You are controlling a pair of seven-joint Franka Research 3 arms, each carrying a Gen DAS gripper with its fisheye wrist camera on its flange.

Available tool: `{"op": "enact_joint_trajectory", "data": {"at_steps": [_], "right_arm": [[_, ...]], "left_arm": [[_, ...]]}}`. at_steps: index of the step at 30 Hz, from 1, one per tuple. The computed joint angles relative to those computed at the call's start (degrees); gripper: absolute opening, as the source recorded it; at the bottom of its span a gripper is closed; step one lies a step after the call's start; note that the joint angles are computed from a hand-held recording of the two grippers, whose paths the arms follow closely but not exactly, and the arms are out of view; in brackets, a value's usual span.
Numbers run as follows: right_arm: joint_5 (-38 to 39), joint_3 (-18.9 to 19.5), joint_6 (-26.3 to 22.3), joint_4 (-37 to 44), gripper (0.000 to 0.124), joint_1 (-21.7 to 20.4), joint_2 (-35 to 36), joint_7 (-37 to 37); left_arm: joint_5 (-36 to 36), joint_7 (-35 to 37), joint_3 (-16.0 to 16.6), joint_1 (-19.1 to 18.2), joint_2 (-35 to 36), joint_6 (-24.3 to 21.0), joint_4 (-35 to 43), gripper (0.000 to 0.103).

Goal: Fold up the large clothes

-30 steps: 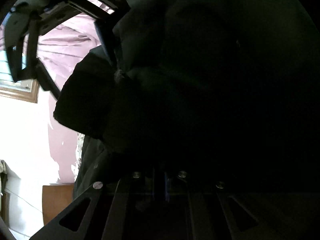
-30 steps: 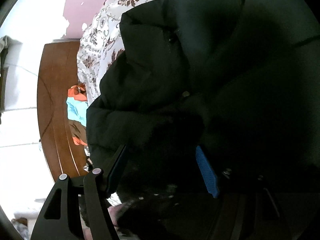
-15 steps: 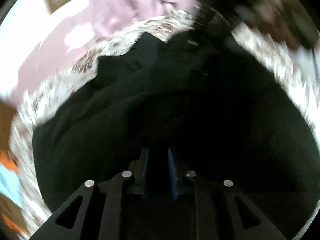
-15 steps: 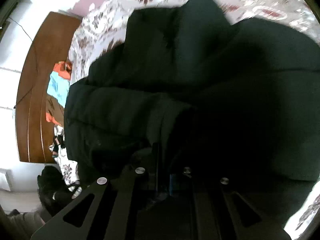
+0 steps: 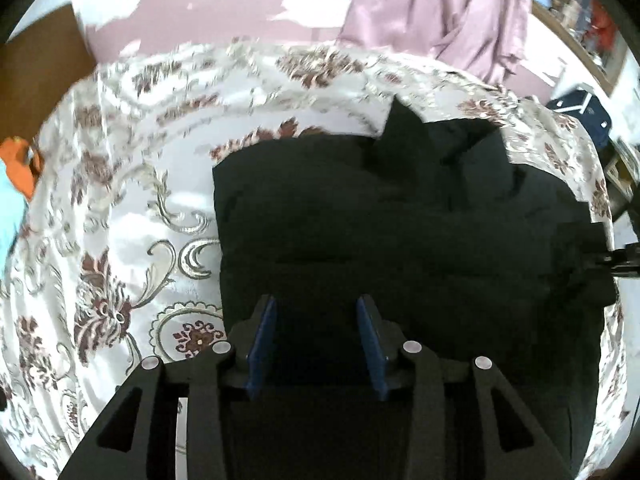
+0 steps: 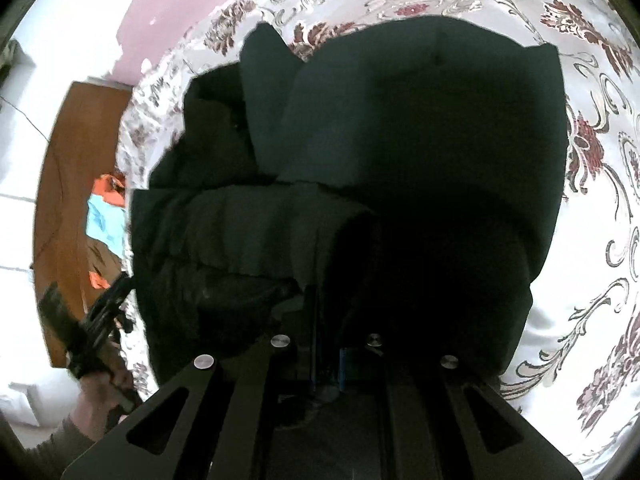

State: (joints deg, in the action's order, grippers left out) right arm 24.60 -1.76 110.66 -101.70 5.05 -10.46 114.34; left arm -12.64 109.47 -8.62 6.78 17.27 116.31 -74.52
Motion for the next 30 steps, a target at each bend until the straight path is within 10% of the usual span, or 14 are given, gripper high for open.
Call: {"op": "enact_joint_trajectory", "data": {"at_steps": [5,9,15,23,25,30], "right_arm": [[-8.87,0.62,-8.56,3.64,0.007,-0.64,2.17,0.25],[-7.8,0.45,-5.15,0.94,0.01,-0.92,0.72,1.31],[1.29,-0.31,-1.64,-4.16,0.049,-0.22,-2.63,0.48],[1.37,-0.69,-4.48,-6.42,0.048,-0.54,-4.79,-0.47],[-1.41,-0.26,-6.63,-5.17,0.018,-0.42,-4.29,-2.37],[-6.79,0.64,-7.78,-1.92,0.008,-0.64,-3.42,-4.67]], "left_arm": [[4.9,-2.92,0.51,-1.42,5.53,-4.95,5.75,0.045],[5.83,-4.08,0.14,-1.32,5.19,-4.66,4.48,0.045],[5.77,-3.69,-0.19,-0.99,5.24,-4.64,4.48,0.045],[5.96,-3.72,-0.19,-1.02,4.94,-4.1,3.88,0.046],[6.52,-3.65,-0.1,-1.22,5.02,-4.07,3.9,0.046],[6.89,-4.48,-0.13,-1.44,6.65,-6.08,6.21,0.046]]}}
